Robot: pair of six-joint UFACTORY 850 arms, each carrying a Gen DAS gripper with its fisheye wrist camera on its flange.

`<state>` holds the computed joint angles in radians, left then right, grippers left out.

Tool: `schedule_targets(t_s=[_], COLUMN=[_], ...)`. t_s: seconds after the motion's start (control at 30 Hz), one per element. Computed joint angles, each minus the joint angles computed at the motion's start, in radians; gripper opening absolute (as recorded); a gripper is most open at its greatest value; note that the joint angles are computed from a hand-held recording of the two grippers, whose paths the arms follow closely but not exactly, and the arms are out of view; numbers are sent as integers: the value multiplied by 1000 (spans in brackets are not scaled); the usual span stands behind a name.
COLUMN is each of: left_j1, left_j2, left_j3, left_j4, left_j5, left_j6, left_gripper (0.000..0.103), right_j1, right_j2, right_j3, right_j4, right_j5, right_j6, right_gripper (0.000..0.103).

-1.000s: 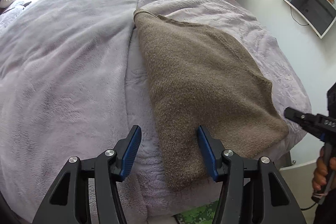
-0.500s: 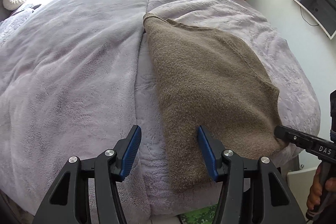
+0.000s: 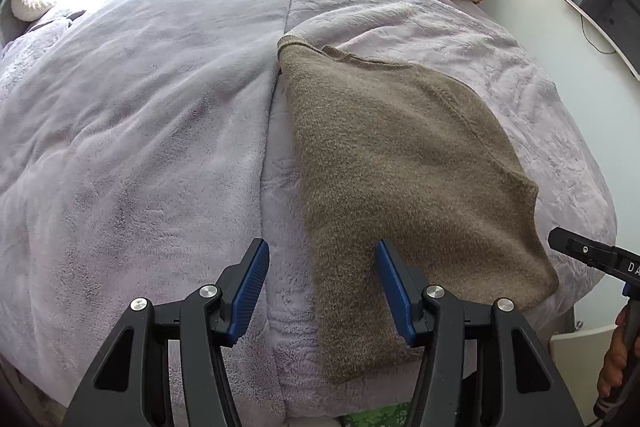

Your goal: Fold small clothes

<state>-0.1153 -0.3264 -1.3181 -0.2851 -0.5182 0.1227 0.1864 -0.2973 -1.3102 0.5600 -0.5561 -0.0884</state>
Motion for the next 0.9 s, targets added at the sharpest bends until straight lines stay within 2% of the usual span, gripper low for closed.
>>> schedule_targets(t_s=[0.03, 0.17, 0.27, 0.3, 0.33, 0.37, 0.4, 0.57, 0.63, 0.67, 0.83, 0.9], left_j1=[1, -2, -8, -10, -13, -17, -22, -41, -43, -44, -57, -55], left_j2=[-2, -10, -17, -18, -21, -20, -11, -17, -29, -34, -42, -44], left_j3=[-3, -24, -46, -52, -60, -63, -56, -80, -98, -103, -102, -102], left_j4=[0, 25, 36, 37, 45, 60, 86, 151, 174, 178, 293, 290], left_j5=[-2, -7, -13, -12, -11, -4, 25, 39, 20, 14, 6, 1], left_j6=[-3, -32, -44, -44, -50, -65, -90, -133, -162, -171, -298, -299], left_gripper=[57, 57, 57, 62, 73, 96, 100, 100, 100, 100, 100, 100], right_j1=[4, 18, 31, 36, 41, 47, 54, 82, 98, 104, 129, 139], right_j2=[-3, -23, -44, -54, -62, -72, -82, -123, -136, -138, -131, -133], right_j3=[-7, -48, -91, -109, -124, -141, -158, -231, -257, -263, -262, -266], right_j4=[-13, -83, -125, -140, -159, -187, -216, -326, -408, -434, -530, -585], right_j5=[-1, -11, -23, -29, -34, -40, -47, -83, -100, -101, -97, -111], right_j6=[10, 55, 80, 86, 98, 116, 135, 218, 291, 313, 370, 408], right_gripper=[26, 47, 51, 53, 55, 61, 64, 64, 76, 89, 89, 91])
